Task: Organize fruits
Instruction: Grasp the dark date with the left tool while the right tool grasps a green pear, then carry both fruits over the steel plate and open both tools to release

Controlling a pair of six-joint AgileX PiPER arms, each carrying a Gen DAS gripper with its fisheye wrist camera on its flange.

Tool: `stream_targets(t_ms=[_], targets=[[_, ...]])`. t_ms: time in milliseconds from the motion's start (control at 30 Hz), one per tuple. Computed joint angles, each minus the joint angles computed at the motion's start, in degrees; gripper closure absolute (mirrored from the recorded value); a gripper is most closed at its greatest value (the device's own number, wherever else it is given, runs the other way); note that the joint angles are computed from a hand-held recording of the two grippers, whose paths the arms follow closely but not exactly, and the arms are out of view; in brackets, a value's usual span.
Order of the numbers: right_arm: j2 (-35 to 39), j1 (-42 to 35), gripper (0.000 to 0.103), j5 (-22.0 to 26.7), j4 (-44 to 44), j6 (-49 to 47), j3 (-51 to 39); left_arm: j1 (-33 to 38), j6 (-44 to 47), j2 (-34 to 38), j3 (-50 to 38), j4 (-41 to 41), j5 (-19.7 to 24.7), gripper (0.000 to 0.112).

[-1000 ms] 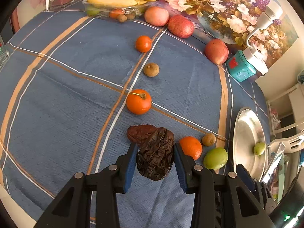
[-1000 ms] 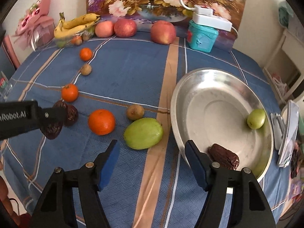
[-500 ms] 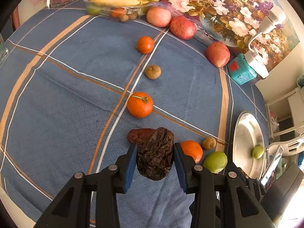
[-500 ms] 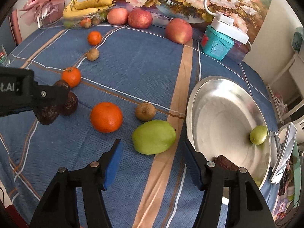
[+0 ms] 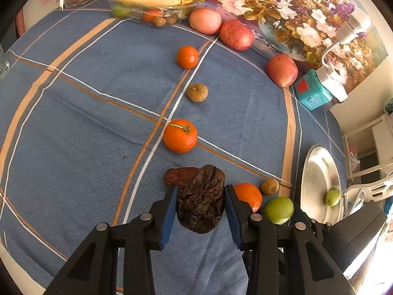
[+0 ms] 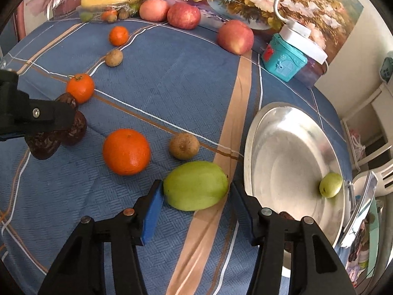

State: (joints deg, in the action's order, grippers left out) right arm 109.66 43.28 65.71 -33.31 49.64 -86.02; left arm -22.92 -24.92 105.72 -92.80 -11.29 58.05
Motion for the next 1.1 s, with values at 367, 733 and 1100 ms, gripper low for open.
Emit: stream_targets(t_ms=[367, 733, 1100], targets=[[0.0, -0.4, 0.05, -0.1, 0.7, -1.0, -0.3, 0.0, 0.0, 0.0, 0.3, -0.4, -0.3, 0.072], [-8.7, -1.8, 0.05, -8.7, 8.1, 2.5, 5.5, 0.5, -0.8, -1.4, 2.0, -0.5, -1.9, 0.072], [-9.5, -4.1, 0.05, -5.3, 12.8, 6.8, -2.6, -0.2, -3.1, 4.0, -9.6, 2.3, 1.9, 0.072]])
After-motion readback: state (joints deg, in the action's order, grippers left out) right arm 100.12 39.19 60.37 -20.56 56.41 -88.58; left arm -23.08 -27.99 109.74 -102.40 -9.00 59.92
